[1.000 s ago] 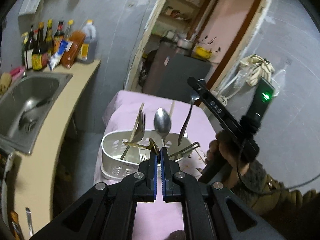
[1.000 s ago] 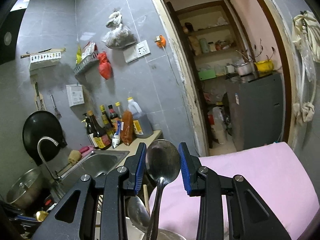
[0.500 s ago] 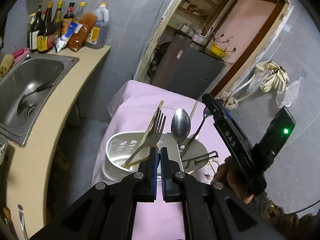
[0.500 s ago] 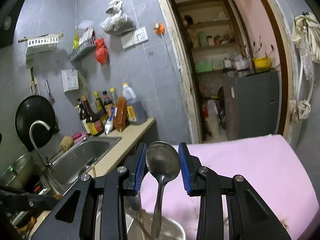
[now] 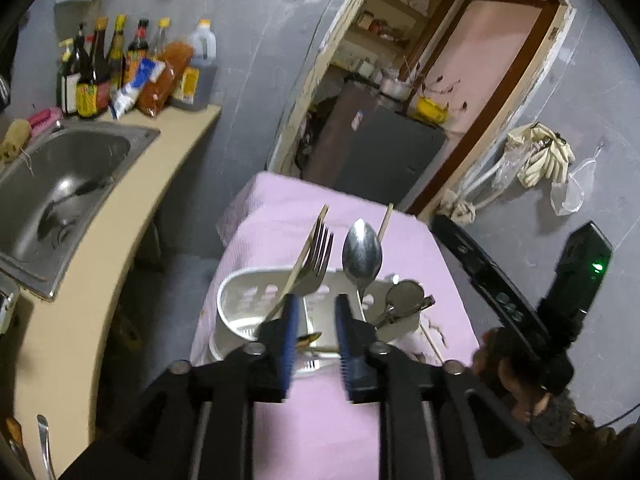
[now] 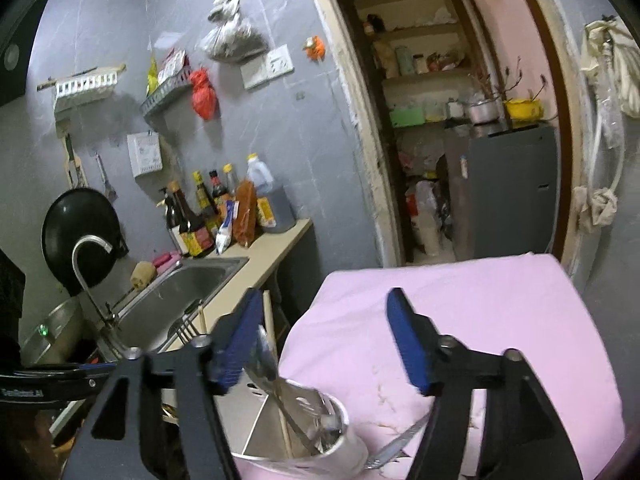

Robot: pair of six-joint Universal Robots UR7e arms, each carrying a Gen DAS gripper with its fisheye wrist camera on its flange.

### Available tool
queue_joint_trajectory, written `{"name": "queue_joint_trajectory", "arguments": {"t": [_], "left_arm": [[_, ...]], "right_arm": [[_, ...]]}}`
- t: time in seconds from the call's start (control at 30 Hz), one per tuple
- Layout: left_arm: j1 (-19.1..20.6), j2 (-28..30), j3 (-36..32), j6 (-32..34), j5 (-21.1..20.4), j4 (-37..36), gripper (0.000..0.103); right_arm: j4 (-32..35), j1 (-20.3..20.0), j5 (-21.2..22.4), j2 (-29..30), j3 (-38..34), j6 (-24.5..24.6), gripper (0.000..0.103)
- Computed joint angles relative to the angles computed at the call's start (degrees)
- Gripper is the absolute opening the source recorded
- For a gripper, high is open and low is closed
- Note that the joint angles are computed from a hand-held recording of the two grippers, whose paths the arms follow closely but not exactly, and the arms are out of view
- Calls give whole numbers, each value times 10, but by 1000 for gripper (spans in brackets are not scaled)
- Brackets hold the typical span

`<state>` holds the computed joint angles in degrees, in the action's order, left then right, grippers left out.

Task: Organize utensils
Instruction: 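Lower both held spoons into the white caddy and open both grippers, then move both grippers back toward the long silver spoon and wooden chopstick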

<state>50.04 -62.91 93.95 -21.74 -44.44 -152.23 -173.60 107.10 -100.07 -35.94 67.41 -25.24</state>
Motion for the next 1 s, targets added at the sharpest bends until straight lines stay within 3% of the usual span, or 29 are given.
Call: {"name": "queue_joint_trajectory", "arguments": {"t": [0.1,0.23,0.37,0.5,0.67,0.77,1.0], "left_arm": [[-11,12,2,30,28,-50,32],[-27,34,-3,71,69,-118,66],[-45,67,-18,138,123,-197,87],[-63,114,-45,230,180,-291,94],[-83,173,-81,358,221,-426,99],[-91,197,-97,387,224,-452,100],[-101,234,-121,383,217,-438,100]], "right_arm": [[-9,2,-12,-16,9,-6,65],[-31,4,-27,-40,25,-18,79],[-43,4,-46,-66,43,-33,88],[-70,1,-56,-92,66,-60,98],[-96,-7,-57,-125,99,-91,100],[-101,-13,-54,-143,113,-101,100],[-99,-33,-43,-173,124,-118,101]]}}
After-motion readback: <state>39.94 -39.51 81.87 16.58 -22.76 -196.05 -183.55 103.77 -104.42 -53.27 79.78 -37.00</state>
